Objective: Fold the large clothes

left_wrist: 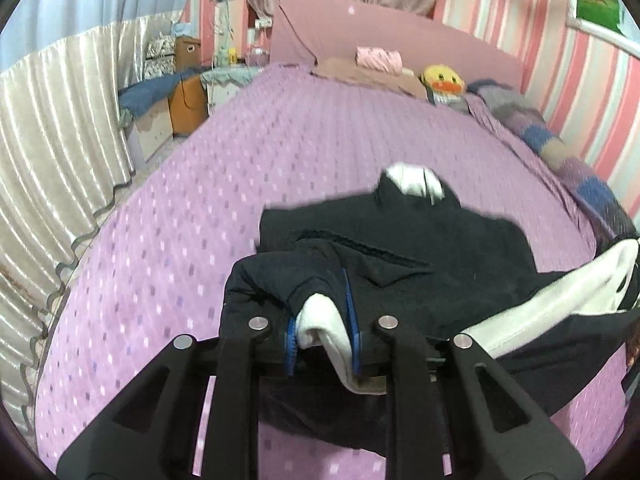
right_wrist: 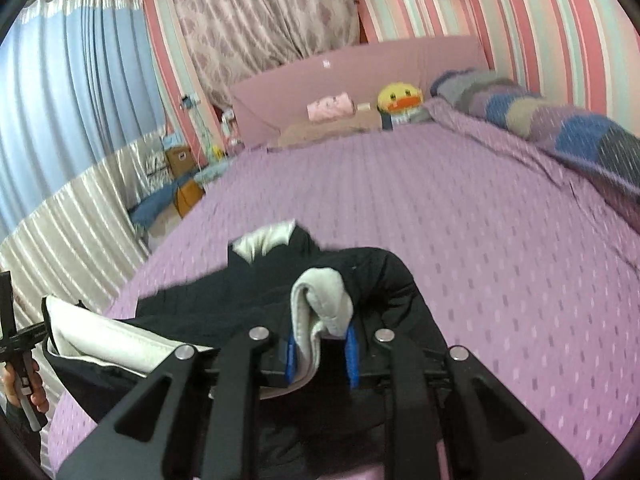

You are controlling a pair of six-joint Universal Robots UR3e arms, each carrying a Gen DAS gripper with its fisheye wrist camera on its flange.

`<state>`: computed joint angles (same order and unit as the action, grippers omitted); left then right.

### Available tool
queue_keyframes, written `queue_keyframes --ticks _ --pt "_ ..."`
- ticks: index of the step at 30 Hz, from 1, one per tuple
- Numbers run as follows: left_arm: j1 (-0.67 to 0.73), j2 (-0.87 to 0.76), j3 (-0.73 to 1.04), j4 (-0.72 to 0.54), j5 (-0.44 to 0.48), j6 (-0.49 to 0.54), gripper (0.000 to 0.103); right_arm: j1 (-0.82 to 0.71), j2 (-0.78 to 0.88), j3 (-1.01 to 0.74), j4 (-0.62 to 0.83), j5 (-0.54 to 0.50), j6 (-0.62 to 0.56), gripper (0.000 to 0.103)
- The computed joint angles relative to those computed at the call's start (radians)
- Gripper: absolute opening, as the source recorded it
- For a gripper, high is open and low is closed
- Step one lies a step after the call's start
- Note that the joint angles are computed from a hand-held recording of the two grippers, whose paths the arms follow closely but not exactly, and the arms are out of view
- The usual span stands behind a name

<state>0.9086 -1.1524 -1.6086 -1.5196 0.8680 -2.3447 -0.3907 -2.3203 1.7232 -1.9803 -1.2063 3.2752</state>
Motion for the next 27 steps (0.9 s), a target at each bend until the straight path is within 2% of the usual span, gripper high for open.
queue_keyframes --ticks 2,4,7,9,13,15,17,21,25,27 --pt "-0.087 -0.095 0.065 0.134 0.029 -0.127 0.019 0.112 0.184 -0.088 -0.149 -0.11 0.059 0.018" --pt "-0.175 -0.222 0.187 0.229 0.059 -0.252 0.019 0.161 0.316 -0.18 -0.221 -0.167 0.082 0.018" --pt "-0.289 -0.42 0.395 0.32 0.12 -0.383 0.02 0.212 0.514 -0.33 -0.266 -0.239 0.092 0.018" --pt "-0.386 -0.569 0.512 0.395 0.217 -0.457 0.021 0.234 0.655 -0.418 -0.278 -0.271 0.091 0.018" --pt "-0.531 -0.819 0.662 0.456 0.421 -0.499 0.021 0.274 0.873 -0.525 -0.252 -0.344 0.062 0.018" --pt "-0.573 -0.928 0.721 0.454 0.492 -0.505 0.021 0.273 0.949 -0.532 -0.24 -0.358 0.042 0.018" --pt "-0.586 -0.988 0.721 0.462 0.511 -0.487 0.021 0.268 0.982 -0.51 -0.254 -0.35 0.026 0.019" --pt "-0.606 -0.994 0.643 0.546 0.542 -0.479 0.021 0.288 1.025 -0.512 -0.27 -0.37 0.025 0.019" --pt "-0.617 -1.024 0.703 0.5 0.55 -0.494 0.024 0.269 1.007 -0.504 -0.244 -0.332 0.03 0.022" --pt "-0.615 -1.068 0.809 0.427 0.534 -0.501 0.03 0.243 0.982 -0.489 -0.239 -0.284 0.028 0.03"
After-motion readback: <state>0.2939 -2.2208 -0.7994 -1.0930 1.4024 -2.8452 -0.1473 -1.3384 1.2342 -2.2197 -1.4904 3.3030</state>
